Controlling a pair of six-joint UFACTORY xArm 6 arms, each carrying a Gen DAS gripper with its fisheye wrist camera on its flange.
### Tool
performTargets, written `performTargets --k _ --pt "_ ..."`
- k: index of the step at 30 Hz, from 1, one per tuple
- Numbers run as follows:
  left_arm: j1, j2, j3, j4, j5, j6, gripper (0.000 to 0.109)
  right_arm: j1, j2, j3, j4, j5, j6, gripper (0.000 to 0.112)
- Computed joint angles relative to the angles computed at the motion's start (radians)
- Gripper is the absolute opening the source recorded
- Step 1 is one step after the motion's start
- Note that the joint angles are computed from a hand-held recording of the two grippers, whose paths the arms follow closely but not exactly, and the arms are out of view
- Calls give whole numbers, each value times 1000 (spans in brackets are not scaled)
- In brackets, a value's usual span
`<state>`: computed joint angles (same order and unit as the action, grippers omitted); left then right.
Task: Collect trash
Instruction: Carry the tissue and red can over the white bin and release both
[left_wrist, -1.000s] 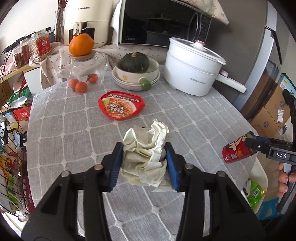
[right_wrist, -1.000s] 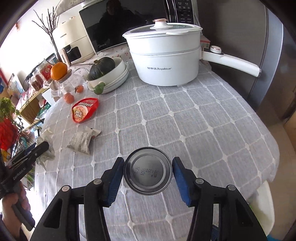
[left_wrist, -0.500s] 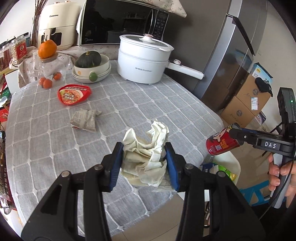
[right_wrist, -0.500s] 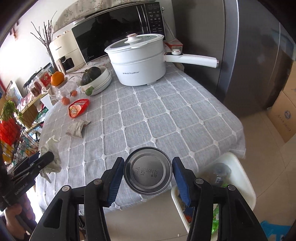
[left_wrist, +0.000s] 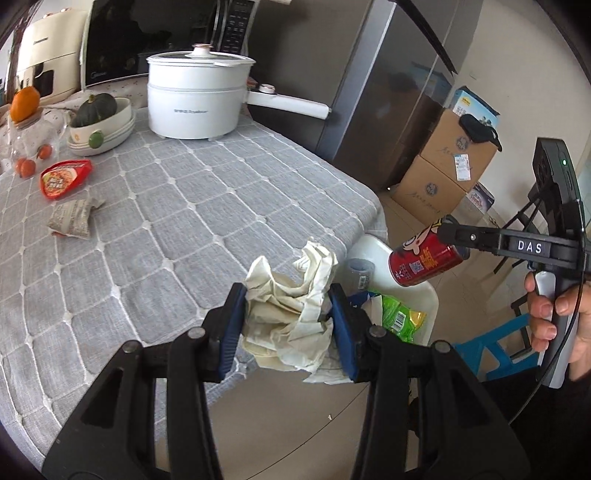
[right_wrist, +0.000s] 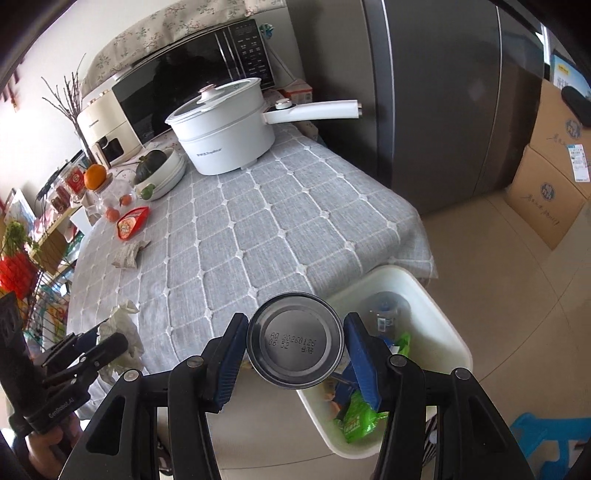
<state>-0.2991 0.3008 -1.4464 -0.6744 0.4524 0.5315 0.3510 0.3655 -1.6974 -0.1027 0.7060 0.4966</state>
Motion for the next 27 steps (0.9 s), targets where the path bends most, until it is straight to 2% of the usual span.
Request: performTargets --k 8,14,21,24,27 --pt "-85 133 -134 36 64 -2 47 -71 -88 144 -15 4 25 54" --pt "-142 239 -242 66 51 -11 48 -113 -148 235 -19 2 28 54" --pt "-169 328 -328 151 36 -81 50 -141 -194 309 -5 -5 16 54" --pt "-171 336 -335 185 37 -104 56 -145 -194 312 -2 -2 11 54" --pt "-165 336 -349 255 84 -169 78 -147 -190 307 -3 3 13 54"
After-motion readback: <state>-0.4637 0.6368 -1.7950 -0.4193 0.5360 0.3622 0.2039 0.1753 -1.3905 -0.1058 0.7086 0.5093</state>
